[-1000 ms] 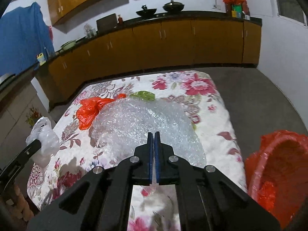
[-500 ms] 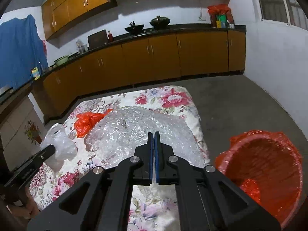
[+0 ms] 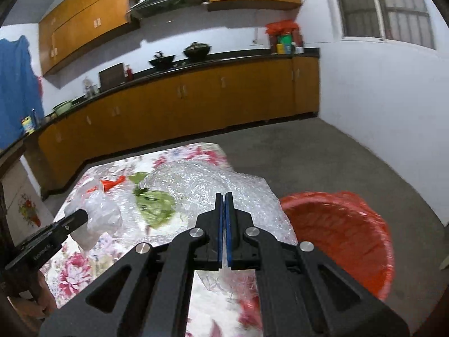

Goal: Collect trash
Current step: 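Carry the clear bag and bubble wrap over the basket and open both grippers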

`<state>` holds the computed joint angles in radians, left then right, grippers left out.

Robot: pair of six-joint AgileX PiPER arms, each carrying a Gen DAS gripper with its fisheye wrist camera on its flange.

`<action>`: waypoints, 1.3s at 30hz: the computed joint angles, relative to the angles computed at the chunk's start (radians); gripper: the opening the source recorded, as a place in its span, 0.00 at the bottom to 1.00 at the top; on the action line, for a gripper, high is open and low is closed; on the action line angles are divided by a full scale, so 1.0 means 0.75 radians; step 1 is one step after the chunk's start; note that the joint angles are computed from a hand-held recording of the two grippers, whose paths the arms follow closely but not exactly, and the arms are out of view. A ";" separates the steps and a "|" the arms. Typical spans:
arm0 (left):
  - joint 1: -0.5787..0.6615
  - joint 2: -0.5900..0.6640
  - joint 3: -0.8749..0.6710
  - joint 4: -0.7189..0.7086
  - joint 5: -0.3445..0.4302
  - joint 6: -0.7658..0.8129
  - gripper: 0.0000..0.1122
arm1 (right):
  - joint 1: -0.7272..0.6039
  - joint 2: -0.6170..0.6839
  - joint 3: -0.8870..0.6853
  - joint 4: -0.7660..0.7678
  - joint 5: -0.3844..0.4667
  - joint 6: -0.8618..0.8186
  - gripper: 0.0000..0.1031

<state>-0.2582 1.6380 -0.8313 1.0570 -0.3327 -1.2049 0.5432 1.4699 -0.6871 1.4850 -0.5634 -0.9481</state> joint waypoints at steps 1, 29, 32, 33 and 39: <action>-0.032 0.003 -0.011 0.002 0.009 -0.009 0.11 | -0.002 -0.021 0.026 0.006 -0.015 0.004 0.02; -0.563 0.466 -0.512 0.590 0.106 -0.644 0.16 | -0.456 -0.192 0.362 -0.431 0.195 0.471 0.03; -0.568 0.500 -0.526 0.644 0.108 -0.699 0.26 | -0.510 -0.176 0.370 -0.542 0.238 0.565 0.08; -0.568 0.508 -0.529 0.656 0.111 -0.712 0.28 | -0.524 -0.177 0.375 -0.563 0.250 0.586 0.12; -0.538 0.505 -0.489 0.641 0.126 -0.693 0.33 | -0.487 -0.215 0.396 -0.451 0.199 0.490 0.38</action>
